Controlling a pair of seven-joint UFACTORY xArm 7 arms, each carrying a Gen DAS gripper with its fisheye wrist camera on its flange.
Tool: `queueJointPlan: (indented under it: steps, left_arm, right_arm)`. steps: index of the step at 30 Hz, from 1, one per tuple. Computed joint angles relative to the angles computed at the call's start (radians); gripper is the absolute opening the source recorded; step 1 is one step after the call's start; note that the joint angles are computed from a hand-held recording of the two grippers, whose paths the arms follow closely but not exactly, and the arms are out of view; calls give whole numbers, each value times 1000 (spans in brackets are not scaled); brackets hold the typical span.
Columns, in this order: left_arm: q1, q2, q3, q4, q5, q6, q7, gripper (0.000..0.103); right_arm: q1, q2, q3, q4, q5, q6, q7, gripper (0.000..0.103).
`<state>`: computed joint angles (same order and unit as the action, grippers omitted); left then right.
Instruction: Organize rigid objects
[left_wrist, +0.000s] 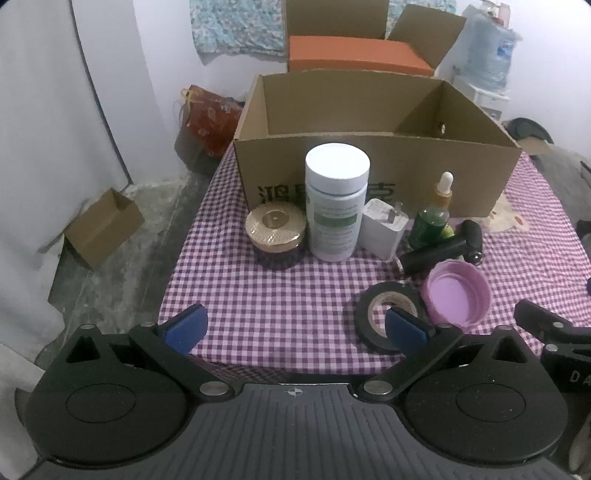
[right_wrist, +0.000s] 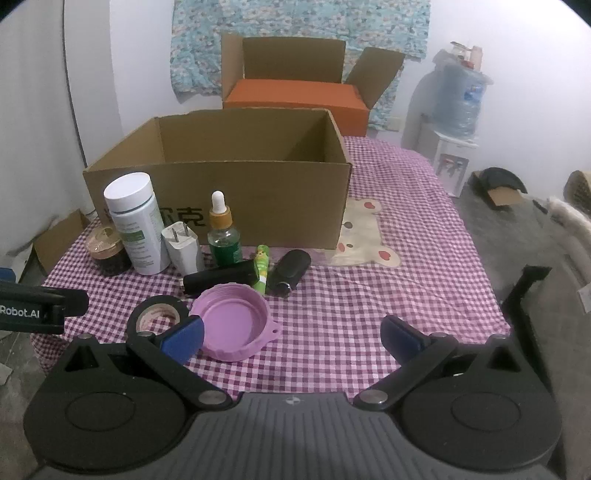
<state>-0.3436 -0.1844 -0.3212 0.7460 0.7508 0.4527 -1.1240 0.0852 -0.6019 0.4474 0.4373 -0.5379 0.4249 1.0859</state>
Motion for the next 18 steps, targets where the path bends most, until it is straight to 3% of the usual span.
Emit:
queueJointPlan:
  steps: [18]
  left_arm:
    - [-7,-3,-4,4,-11,9,6,103]
  right_arm:
    - [8,-27,-5,-14,18,8,-9,103]
